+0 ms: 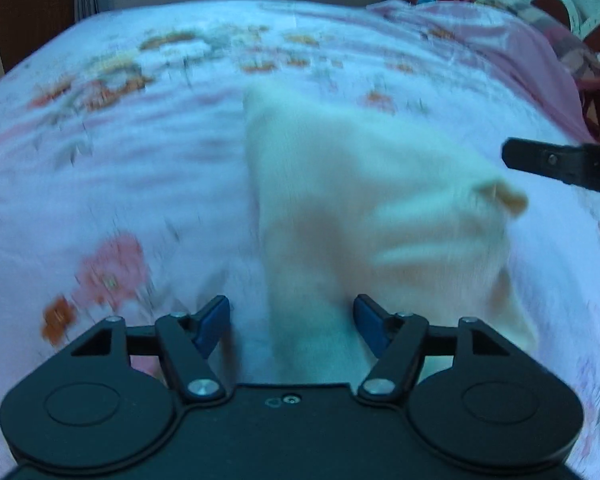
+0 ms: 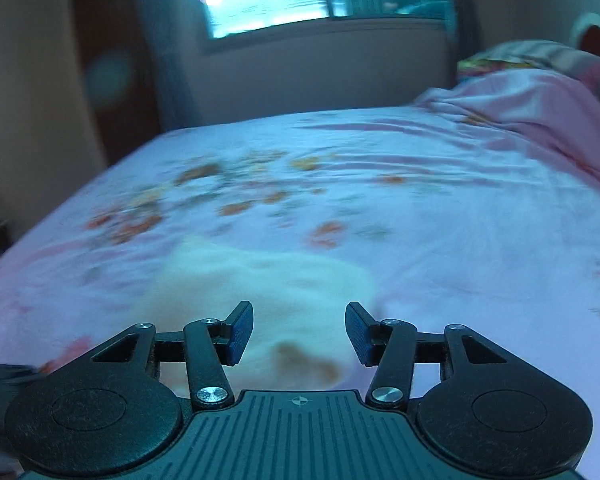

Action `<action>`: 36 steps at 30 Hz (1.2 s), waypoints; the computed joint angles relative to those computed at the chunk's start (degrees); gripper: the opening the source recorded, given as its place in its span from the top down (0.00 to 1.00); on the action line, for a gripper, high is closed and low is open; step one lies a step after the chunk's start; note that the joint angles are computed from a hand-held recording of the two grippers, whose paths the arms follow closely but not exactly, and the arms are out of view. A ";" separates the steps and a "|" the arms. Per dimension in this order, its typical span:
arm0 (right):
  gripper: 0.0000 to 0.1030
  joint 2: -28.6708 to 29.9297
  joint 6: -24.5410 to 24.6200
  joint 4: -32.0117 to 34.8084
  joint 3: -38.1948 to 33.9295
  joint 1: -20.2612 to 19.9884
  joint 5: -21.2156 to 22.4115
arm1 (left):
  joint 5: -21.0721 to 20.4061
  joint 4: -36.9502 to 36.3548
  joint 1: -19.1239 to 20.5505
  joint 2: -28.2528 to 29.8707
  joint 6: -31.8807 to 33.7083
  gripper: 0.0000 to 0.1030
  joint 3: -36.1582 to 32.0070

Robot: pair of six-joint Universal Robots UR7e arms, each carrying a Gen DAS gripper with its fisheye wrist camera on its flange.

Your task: Fold small clothes

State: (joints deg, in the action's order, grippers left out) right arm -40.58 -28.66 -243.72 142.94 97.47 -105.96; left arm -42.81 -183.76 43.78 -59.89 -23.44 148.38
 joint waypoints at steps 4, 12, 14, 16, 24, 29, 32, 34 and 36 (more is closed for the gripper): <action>0.51 3.94 -3.00 4.18 1.02 0.07 -2.00 | 0.88 -3.62 -1.14 1.93 -1.24 0.35 1.62; 0.50 3.61 -0.42 7.41 2.22 -1.78 -5.81 | 1.49 -1.15 -3.33 -0.22 -3.75 0.36 3.25; 0.50 3.72 -0.31 3.05 3.60 -1.19 -4.29 | 2.02 -1.24 -4.29 0.07 -4.21 0.36 3.76; 0.50 3.55 0.11 5.41 3.66 -0.90 -5.20 | 1.63 -0.91 -3.63 1.03 -3.99 0.33 3.45; 0.50 -0.75 5.04 9.07 3.59 1.05 -7.27 | 1.98 7.88 -5.55 -4.33 -10.08 0.35 3.25; 0.50 -3.34 10.23 8.99 3.90 3.23 -9.23 | 2.88 17.36 -8.00 -9.13 -16.99 0.33 2.69; 0.48 -5.02 12.94 10.72 4.80 3.34 -9.34 | 3.94 22.27 -10.16 -11.30 -20.13 0.30 2.72; 0.40 -5.65 14.01 10.19 5.75 3.95 -9.81 | 4.06 24.98 -11.80 -13.06 -21.99 0.29 3.06; 0.33 -6.36 14.40 9.71 6.57 5.09 -10.53 | 4.07 30.24 -13.53 -15.63 -25.56 0.26 2.86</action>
